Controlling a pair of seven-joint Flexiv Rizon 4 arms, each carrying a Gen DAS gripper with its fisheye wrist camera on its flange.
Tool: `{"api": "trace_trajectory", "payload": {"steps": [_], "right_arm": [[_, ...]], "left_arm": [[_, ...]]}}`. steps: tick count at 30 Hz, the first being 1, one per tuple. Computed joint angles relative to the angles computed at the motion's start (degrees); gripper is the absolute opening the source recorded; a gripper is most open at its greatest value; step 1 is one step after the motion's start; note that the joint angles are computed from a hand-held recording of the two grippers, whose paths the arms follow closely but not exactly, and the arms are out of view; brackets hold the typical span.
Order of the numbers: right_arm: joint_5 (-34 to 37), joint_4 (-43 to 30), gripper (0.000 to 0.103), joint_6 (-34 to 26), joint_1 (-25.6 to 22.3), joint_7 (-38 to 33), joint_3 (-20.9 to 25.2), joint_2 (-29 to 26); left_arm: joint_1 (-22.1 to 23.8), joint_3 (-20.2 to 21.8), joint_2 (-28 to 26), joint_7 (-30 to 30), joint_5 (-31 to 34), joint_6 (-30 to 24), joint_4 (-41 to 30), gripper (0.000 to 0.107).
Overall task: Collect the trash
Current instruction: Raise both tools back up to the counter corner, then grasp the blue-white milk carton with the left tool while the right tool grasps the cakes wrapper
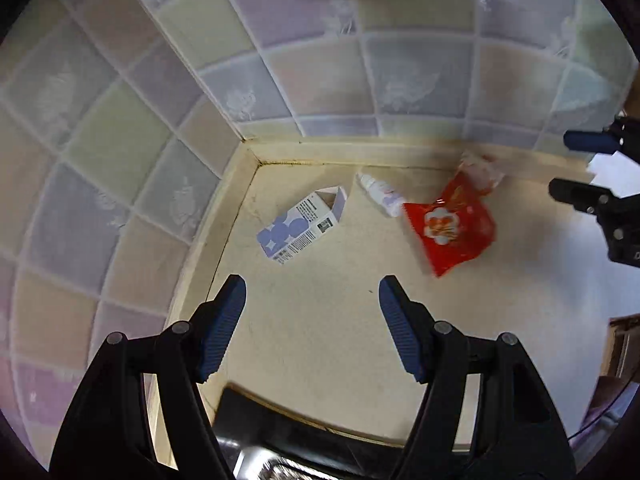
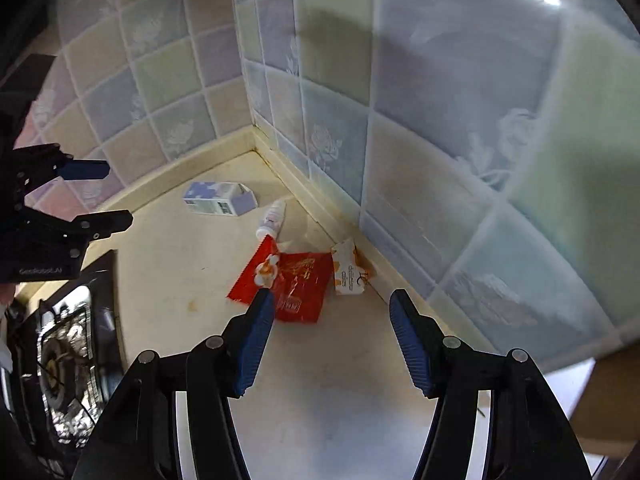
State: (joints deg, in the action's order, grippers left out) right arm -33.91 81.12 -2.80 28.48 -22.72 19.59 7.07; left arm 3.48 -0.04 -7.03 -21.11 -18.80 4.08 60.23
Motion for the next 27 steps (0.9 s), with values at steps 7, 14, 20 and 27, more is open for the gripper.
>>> {"api": "trace_trajectory", "payload": {"steps": [7,14,20,27], "right_arm": [[0.06,1.49,0.053,2.18,-1.74,-0.64,-3.73,-4.81],[1.45,3.97,0.042,3.48,-2.03,1.36,-4.99,-6.59],[0.77,6.15,0.041,4.24,-1.84,3.40,-5.17,-6.82],[3.51,9.19,0.029,8.61,-3.29,5.43,-5.08,-3.90]], "left_arm": [[-1.97,-2.11,-7.73,3.15,3.98,0.95,-3.27,0.067],[-3.82,-2.95,-11.85,6.03,6.53,4.05,-4.34,0.067],[-5.10,-3.66,-15.38,6.20,6.80,2.98,-7.32,0.067],[-6.47,-3.82,-18.00,7.65,8.47,1.46,-9.77,0.067]]}}
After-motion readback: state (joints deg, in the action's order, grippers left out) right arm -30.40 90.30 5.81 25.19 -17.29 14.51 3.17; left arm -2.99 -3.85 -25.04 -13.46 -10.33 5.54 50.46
